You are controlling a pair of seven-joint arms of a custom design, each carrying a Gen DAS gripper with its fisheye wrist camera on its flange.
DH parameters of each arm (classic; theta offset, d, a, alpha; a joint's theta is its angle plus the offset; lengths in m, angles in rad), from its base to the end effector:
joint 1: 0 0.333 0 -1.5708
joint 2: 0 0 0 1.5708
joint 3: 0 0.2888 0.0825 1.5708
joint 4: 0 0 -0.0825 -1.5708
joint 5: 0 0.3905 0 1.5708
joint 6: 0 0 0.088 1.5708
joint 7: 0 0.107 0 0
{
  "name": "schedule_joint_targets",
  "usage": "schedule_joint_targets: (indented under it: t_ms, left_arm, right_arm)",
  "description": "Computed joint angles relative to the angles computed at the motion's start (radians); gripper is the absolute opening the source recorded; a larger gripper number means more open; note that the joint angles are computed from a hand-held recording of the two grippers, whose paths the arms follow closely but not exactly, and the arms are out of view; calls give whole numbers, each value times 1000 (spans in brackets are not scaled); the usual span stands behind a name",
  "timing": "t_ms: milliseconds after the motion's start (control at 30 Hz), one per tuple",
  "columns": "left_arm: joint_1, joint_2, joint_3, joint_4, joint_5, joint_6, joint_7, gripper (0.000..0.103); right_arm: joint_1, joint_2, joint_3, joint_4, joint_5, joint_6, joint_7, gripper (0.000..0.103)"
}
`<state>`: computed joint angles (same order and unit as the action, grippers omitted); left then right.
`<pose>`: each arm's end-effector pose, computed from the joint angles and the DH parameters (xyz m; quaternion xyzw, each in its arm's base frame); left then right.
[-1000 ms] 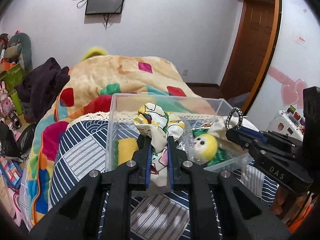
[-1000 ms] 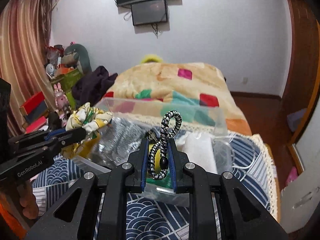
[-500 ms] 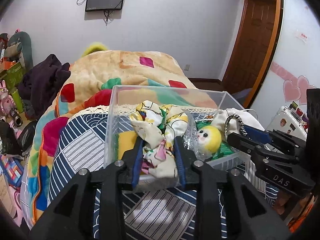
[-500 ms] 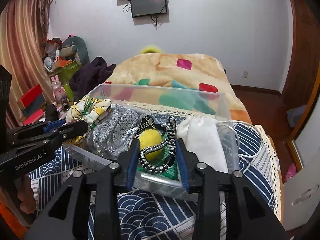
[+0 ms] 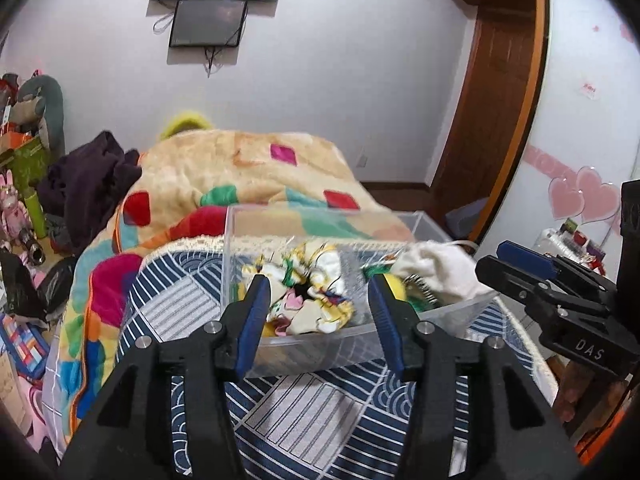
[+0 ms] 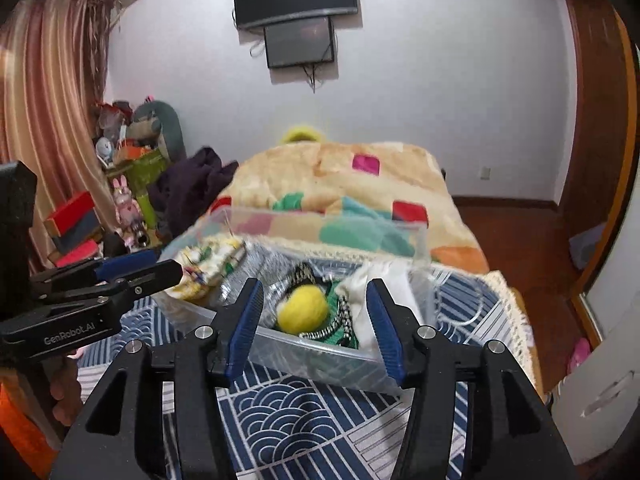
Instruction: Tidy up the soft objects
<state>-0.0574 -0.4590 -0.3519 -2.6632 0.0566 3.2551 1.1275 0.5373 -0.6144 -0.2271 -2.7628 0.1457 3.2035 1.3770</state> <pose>0.4084 -0.1904 0.4733 -0.5905 0.6387 -0.4247 0.2512 0.3977 0.1092 0.4873 -0.7022 0.5075 -0.2520 0.4312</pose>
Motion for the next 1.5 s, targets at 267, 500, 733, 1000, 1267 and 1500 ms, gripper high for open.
schedule_joint_targets:
  t_ms: [267, 500, 733, 1000, 1267, 1500]
  left_arm:
    - [39, -190, -62, -85, -9, 55, -22, 61]
    - [36, -346, -85, -144, -32, 77, -33, 75]
    - [60, -475, -139, -182, -39, 66, -65, 98]
    - [45, -535, -139, -204, -19, 43, -96, 102]
    - [58, -552, -157, -209, 4, 41, -119, 102]
    - [41, -549, -144, -209, 17, 32, -119, 102]
  right_arm:
    - [-32, -137, 34, -68, -30, 60, 21, 55]
    - [-119, -227, 137, -129, -80, 155, 93, 81]
    - [-148, -284, 169, -161, -126, 197, 152, 94]
    - [-208, -295, 232, -180, -148, 240, 210, 103]
    - [-221, -319, 238, -202, -167, 239, 239, 103]
    - [-225, -333, 235, -212, -176, 229, 251, 103]
